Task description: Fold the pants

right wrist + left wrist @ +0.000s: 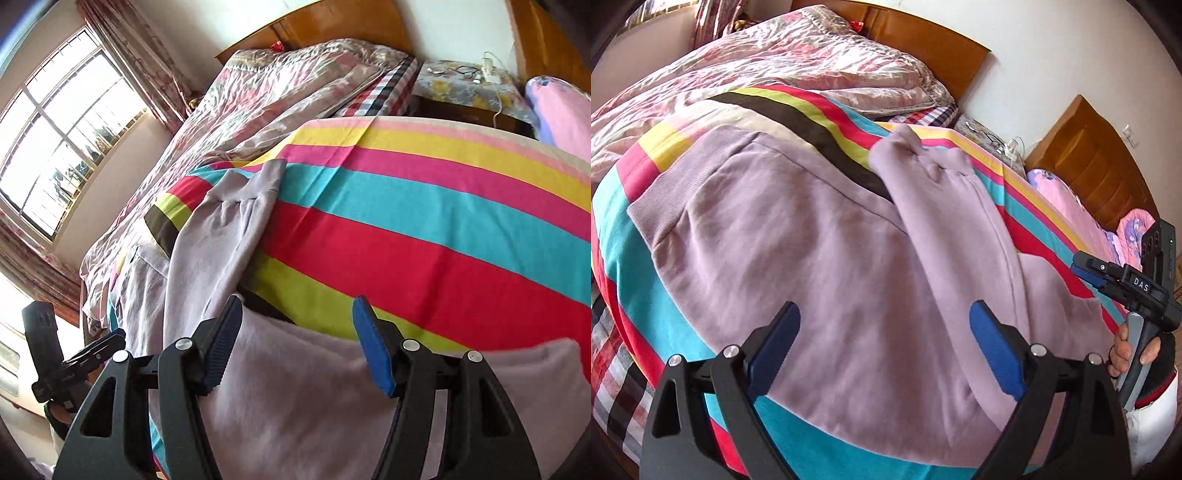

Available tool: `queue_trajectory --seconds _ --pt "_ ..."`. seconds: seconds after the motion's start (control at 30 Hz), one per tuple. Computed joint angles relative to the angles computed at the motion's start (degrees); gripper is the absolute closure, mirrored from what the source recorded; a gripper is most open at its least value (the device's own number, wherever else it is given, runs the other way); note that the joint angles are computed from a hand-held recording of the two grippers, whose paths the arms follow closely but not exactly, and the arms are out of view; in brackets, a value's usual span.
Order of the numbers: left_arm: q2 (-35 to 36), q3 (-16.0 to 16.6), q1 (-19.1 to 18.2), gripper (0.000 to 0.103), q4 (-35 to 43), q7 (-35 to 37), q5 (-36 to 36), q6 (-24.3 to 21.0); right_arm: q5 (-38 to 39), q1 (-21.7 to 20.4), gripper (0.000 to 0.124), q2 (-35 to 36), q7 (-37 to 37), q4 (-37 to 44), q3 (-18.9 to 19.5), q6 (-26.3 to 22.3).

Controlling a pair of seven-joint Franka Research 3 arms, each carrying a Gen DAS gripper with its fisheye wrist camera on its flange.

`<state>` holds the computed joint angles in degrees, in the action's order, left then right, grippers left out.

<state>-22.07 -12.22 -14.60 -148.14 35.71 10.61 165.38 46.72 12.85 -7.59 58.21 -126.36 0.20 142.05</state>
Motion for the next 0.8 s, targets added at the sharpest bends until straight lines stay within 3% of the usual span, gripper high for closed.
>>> queue_trajectory --seconds 0.07,0.2,0.27,0.33,0.43,0.47,0.5,0.57,0.67,0.8 --pt "-0.85 1.24 2.31 0.01 -1.57 0.11 0.91 0.17 -0.59 0.49 0.062 7.73 1.67 8.54 0.6 -4.39" --pt "0.41 5.22 4.56 0.01 -2.97 4.25 0.48 2.01 -8.5 0.92 0.062 19.21 8.22 22.28 2.76 -8.62" --pt "0.88 9.08 2.41 0.01 -3.93 8.64 -2.71 4.66 -11.34 0.86 0.063 23.59 11.64 27.56 3.38 -10.78" --pt "0.44 10.96 1.01 0.01 -5.01 11.1 -5.97 6.8 -10.79 0.13 0.074 25.32 11.92 29.91 4.32 -11.35" --pt "-0.71 9.31 2.57 0.01 -5.96 10.63 -7.18 7.74 -10.99 -0.11 0.097 26.51 11.2 31.82 5.53 -12.6" --pt "-1.22 8.72 3.21 0.01 -6.31 10.1 -7.22 8.12 -11.94 0.4 0.1 26.6 10.85 31.99 5.76 -12.14" --pt "-1.49 7.72 4.36 0.01 -6.31 9.17 -6.88 8.26 -13.21 1.18 0.112 26.02 10.5 31.42 5.89 -10.61" --pt "-3.77 5.39 7.41 0.01 -7.24 6.75 -5.33 7.97 -12.38 2.17 0.114 23.73 7.13 29.19 7.23 -6.28" --pt "-8.4 5.27 8.94 0.01 -9.85 4.4 -4.53 8.38 -8.68 4.02 0.114 18.48 0.88 26.05 9.63 -2.99" --pt "-14.26 4.53 11.27 0.01 -13.13 1.3 -3.29 6.66 -3.32 8.52 0.114 14.05 -8.05 23.95 12.13 -3.65"
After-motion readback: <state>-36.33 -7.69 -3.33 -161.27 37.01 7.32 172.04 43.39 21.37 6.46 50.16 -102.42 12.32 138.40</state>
